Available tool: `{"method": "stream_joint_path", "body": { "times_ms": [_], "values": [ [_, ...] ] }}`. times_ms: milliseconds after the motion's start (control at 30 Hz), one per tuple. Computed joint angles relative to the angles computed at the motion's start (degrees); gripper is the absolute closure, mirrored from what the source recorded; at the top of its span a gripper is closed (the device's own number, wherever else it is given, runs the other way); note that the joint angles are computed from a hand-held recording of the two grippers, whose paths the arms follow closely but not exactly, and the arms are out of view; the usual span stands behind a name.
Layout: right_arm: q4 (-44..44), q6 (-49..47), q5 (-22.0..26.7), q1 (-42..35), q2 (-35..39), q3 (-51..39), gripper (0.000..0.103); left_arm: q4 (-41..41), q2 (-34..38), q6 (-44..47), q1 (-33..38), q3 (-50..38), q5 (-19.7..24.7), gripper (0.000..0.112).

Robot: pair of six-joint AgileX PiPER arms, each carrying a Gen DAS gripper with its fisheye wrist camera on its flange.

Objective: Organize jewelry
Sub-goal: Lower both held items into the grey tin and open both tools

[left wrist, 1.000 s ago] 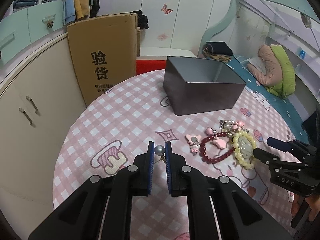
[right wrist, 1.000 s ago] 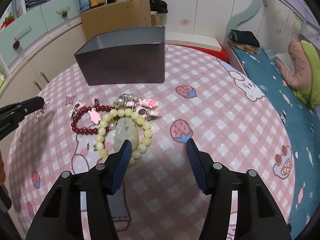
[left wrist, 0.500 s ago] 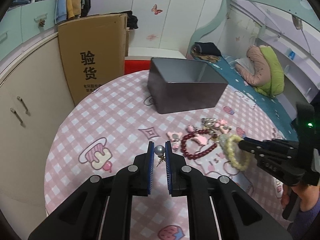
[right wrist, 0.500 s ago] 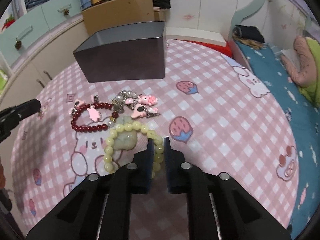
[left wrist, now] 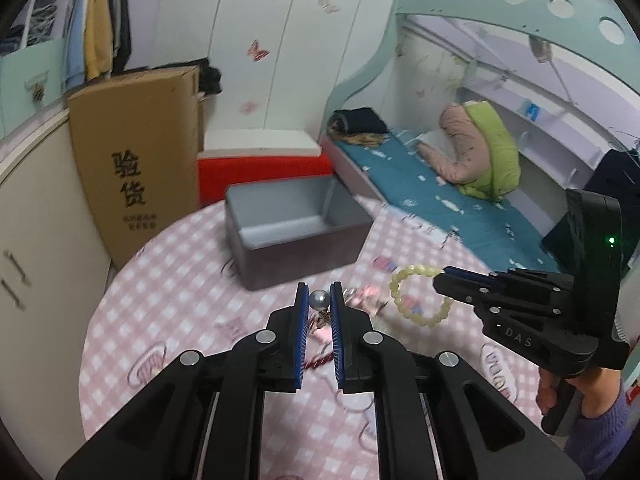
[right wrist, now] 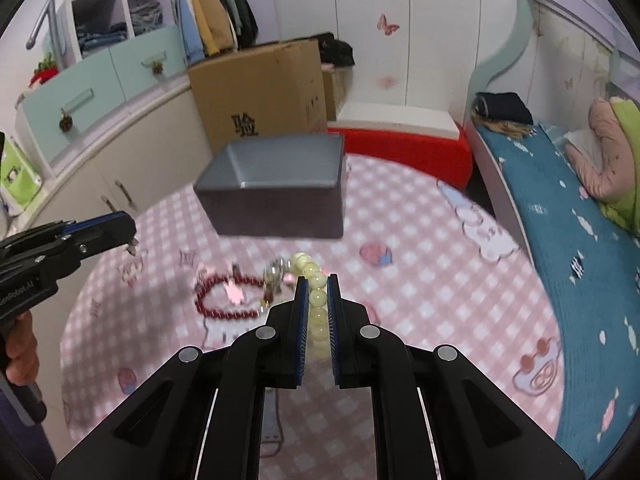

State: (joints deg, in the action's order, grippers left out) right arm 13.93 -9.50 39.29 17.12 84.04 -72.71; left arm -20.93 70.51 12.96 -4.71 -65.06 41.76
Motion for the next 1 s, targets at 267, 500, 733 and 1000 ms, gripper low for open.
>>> {"method": "stream_joint_path", "body": {
  "times_ms": [267, 500, 733, 1000],
  "values": [
    [0.7, -0.6, 1.6, -0.6, 4.5, -11.7, 0.093, 4.0, 9.2, -2.5, -0.9, -12.7, 2.7, 0.103],
    [0.0, 2.6, 5.1, 0.1, 15.2, -28.8, 0.093, 8.9, 22.9, -6.2, -1.3, -28.9, 8.6, 0.103],
    [-1.6, 5.9, 10.8, 1.7, 27.8, -41.9, 0.093, 12.0, 32.9, -8.1, -2.1, -36.0, 12.2, 0.103],
    [0.1, 6.5, 12.6, 1.3, 33.2, -44.4, 0.093, 14.3, 36.3, -9.2, -2.7, -36.3, 11.7, 0.103]
  ]
}}
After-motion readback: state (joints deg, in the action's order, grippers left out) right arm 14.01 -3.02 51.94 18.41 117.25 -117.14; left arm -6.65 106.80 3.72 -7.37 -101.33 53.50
